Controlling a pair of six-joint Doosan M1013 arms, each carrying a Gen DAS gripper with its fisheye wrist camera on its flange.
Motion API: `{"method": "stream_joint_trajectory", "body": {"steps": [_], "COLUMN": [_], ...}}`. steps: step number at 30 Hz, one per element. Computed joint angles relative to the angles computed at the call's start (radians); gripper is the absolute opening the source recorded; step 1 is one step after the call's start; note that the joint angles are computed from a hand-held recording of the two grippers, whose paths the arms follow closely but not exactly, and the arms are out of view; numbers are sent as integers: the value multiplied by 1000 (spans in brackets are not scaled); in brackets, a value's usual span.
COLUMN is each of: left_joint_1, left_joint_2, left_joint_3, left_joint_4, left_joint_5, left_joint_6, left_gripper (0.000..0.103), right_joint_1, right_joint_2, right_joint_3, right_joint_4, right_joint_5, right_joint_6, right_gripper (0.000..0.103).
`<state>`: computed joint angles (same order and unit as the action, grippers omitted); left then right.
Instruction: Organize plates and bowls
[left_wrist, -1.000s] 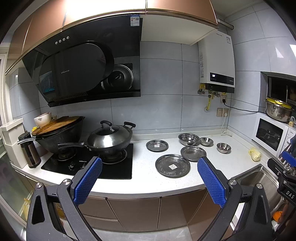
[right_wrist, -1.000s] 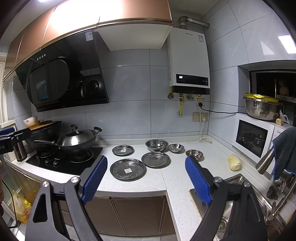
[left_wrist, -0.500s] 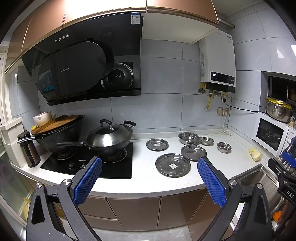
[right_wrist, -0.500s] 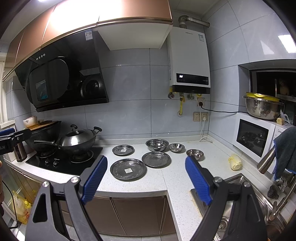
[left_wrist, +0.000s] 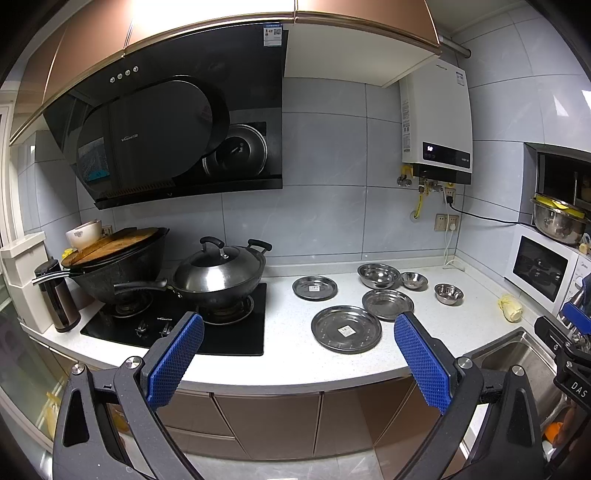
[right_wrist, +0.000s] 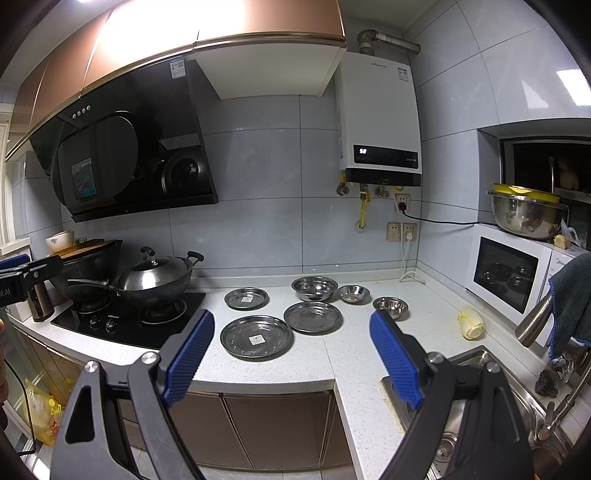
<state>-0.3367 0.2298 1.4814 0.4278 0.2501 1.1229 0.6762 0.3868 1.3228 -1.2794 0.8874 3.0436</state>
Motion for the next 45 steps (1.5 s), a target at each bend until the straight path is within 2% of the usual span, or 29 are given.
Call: {"method": "stream_joint_trajectory", "body": {"steps": [7, 20, 29, 35, 39, 42, 45], "left_joint_1": [-3, 1, 32, 65, 79, 84, 80], "left_joint_2": [0, 3, 29, 70, 115, 157, 201], "left_joint_3": [3, -1, -32, -79, -134, -191, -250], "left_joint_4": [66, 14, -128, -342, -482, -534, -497], "left_joint_5": [-5, 1, -12, -43, -26, 11, 41], "left_joint_6": [-61, -18, 145, 365, 511, 551, 506], "left_gripper": [101, 101, 101, 101, 101, 101, 101], "right_joint_1": [-1, 0, 3, 2, -6, -20, -43], "right_joint_2": [4, 6, 58, 123, 165, 191, 217], "right_joint_3": [-4, -6, -70, -163, -224, -264, -304], "right_joint_4": [1, -2, -16, -32, -16, 10, 46], "right_joint_5": [1, 2, 20, 32, 29, 20, -4], "right_joint_6": [-1, 1, 22, 4, -29, -77, -135], "right_gripper": [86, 86, 86, 87, 87, 87, 87]}}
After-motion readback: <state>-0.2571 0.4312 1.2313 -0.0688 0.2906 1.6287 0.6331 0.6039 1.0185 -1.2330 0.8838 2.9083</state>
